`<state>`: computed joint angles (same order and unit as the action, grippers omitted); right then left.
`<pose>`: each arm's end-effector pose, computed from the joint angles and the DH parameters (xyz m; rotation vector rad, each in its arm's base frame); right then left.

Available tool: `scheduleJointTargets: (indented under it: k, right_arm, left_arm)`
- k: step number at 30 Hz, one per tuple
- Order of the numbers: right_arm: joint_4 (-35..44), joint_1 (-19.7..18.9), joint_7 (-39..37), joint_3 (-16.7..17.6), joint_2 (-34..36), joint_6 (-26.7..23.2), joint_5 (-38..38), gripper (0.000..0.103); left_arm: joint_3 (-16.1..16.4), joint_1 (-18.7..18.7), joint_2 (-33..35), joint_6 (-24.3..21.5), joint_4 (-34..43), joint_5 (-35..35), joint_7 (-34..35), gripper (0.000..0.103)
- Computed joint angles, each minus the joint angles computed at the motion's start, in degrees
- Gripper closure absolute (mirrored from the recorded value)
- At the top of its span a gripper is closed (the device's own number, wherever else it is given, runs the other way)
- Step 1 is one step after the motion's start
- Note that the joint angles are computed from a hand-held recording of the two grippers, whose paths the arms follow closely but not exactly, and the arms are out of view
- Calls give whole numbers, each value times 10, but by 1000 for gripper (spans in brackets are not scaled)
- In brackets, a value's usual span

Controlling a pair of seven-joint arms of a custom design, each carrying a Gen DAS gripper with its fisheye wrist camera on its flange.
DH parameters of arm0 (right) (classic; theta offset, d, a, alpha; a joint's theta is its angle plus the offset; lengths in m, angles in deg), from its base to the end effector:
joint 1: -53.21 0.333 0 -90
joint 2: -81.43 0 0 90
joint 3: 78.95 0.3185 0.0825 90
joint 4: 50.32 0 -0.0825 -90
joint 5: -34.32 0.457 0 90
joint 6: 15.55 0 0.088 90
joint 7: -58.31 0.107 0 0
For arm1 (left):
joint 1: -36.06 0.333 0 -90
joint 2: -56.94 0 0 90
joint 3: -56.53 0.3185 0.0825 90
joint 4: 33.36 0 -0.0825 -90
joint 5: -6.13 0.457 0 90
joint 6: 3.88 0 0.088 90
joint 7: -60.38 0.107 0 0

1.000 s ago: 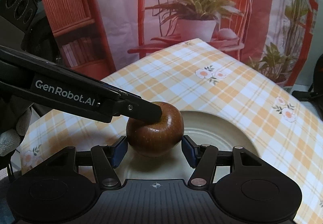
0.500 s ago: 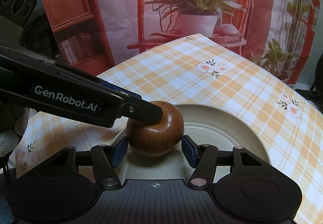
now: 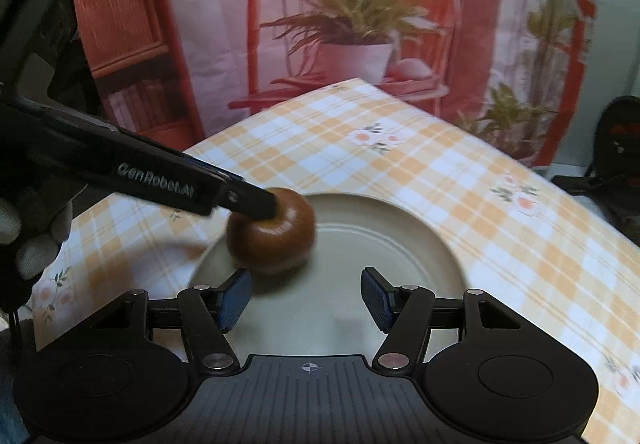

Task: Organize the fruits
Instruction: 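Lift the red apple with the left gripper and carry it over the plate, then lower the apple onto the plate and open the left gripper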

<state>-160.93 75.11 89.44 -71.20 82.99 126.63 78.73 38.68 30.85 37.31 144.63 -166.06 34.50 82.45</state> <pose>0.5881 0.3308 0.5036 -2.2719 0.6130 -0.1360 0.5078 -0.2355 0.5088 -2.1487 1.3939 -0.7678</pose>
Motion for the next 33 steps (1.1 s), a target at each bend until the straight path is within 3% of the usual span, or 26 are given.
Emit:
scheduleJointTargets:
  k: [11,22,33]
  right_arm:
    - [-121,-15,-39,-54,-109,62,77,47]
    - [-212,-7,-45,-97,-186,99,87,47]
    - [-258,1,-37,-128,-227,99,106,47]
  left_arm:
    - [-45,-7,-18,-56,19,69,-85,67]
    - [-56,-52,24,-42,57,115,-119,67]
    - [-68,-86,39,-64,70,170,-181,67]
